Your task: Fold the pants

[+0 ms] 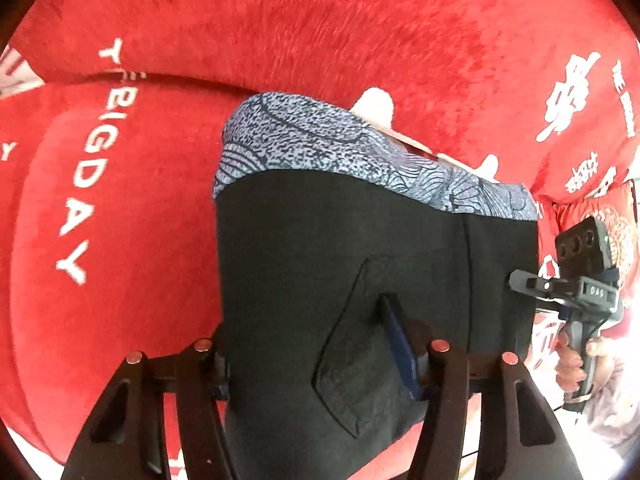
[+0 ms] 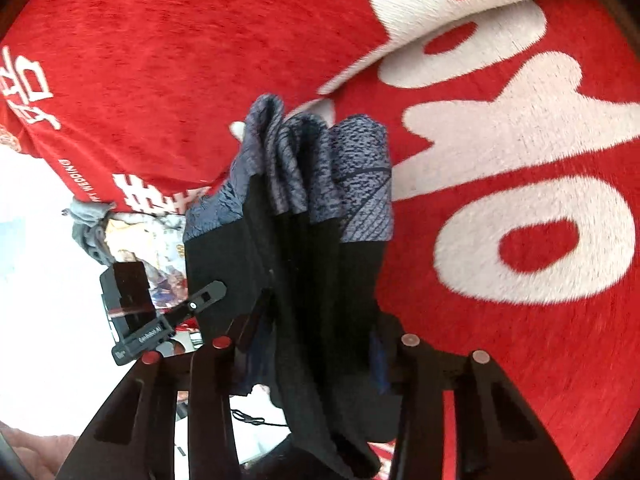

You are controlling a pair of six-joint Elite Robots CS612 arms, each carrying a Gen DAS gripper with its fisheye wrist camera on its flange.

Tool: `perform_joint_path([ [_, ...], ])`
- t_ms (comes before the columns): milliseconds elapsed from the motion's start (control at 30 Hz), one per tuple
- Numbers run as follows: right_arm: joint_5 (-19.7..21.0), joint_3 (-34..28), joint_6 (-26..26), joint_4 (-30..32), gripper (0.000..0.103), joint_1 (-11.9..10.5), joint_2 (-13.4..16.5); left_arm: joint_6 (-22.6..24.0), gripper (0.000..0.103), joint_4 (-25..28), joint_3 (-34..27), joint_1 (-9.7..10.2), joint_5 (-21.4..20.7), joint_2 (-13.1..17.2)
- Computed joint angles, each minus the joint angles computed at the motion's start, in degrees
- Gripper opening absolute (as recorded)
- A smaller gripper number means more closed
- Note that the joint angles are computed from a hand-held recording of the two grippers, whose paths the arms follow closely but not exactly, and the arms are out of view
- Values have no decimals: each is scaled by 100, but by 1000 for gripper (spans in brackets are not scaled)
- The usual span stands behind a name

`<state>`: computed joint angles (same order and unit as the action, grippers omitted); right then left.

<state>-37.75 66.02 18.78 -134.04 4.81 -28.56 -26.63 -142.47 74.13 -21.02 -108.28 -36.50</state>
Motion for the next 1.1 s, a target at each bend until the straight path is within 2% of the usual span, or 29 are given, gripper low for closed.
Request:
perform_joint_path([
  [100,85,184,-114,43,45,60,-174,202,61,20,314,23,93,-276],
  [267,191,611,0,-168,45,191,-431,278,61,-83,842,68,184,-643],
  [400,87,856,111,-534,45,363,-511,236,61,-261,1214,123,218,-756],
  [467,5,878,144,-545,45,432,-488,176,61,-308,1355,125,364,-748],
  [500,-102,882,66,-451,45,462,-486,176,61,-316,1418,126,495,-741],
  [533,-372,845,-89,-279,45,521,-478,158,65,-349,1482,151,566,-708],
  [567,-632,830,-215,-211,47,561,-483,81,76,-568,1551,167,506,-683],
  [600,-892,838,-314,-231,49,590,-486,21,80,-740,1604,205,422,-663],
  [667,-937,828,-138,-351,57,593,-436,59,87,-808,1605,251,310,-624],
  [700,-1014,840,-106,-359,58,589,-442,109,87,-816,1604,251,324,-623],
  [767,-1432,876,-62,-369,68,628,-522,228,87,-707,1591,220,474,-660],
  [833,-1869,983,53,-389,69,663,-672,291,87,-566,1584,140,776,-741],
  [933,-2025,1184,297,-466,70,660,-849,351,87,-493,1690,66,1051,-898],
  [1100,-2340,1534,605,-548,79,723,-1195,423,87,-392,1938,-117,1513,-1249],
])
